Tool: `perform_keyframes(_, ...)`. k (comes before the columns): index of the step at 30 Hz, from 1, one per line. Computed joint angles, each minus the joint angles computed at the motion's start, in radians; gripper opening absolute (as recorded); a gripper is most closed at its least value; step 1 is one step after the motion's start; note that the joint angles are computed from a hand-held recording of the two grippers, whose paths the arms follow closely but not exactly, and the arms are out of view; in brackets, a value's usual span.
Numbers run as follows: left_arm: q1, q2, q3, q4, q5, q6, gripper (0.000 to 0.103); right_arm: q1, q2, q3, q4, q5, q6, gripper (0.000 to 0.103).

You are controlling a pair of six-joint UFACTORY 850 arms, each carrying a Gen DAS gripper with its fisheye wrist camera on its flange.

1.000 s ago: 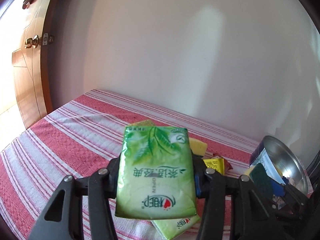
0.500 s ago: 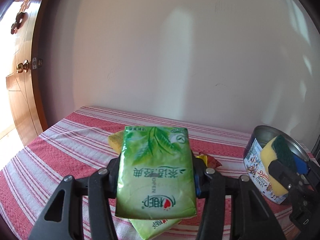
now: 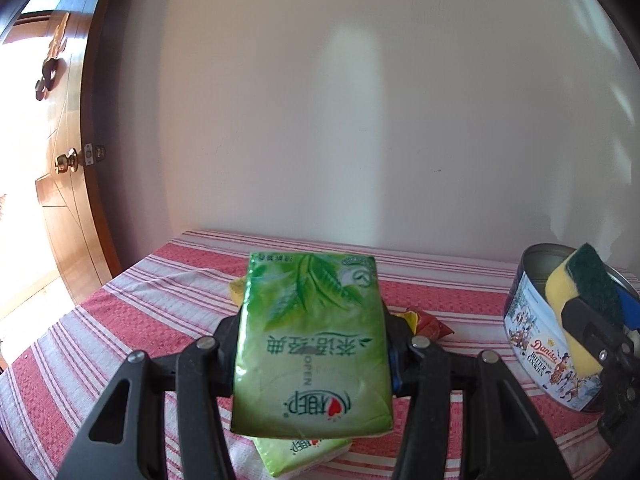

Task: Organize objects
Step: 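Carry the green tissue pack and scouring sponge over the tin with both tools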

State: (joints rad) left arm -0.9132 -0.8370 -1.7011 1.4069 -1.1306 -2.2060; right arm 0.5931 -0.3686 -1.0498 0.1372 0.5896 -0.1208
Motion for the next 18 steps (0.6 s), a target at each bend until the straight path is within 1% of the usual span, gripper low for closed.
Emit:
perform_keyframes(7,-0.014,-0.045,-0.079,-0.031,-0.006,0.045,0.051,-0.015,0.015,0.021,0.007,0.020,-0.002,0.057)
perform_keyframes(11,-0.018,-0.070,-0.125,-0.053,0.017,0.068,0.051,-0.029,0.027,0.036,0.015,0.026,-0.003,0.057)
perform_keyframes(18,-0.035,-0.150,-0.268,-0.093,0.021,0.168,0.051,-0.069,0.054,0.069,0.031,0.056,-0.008,0.057)
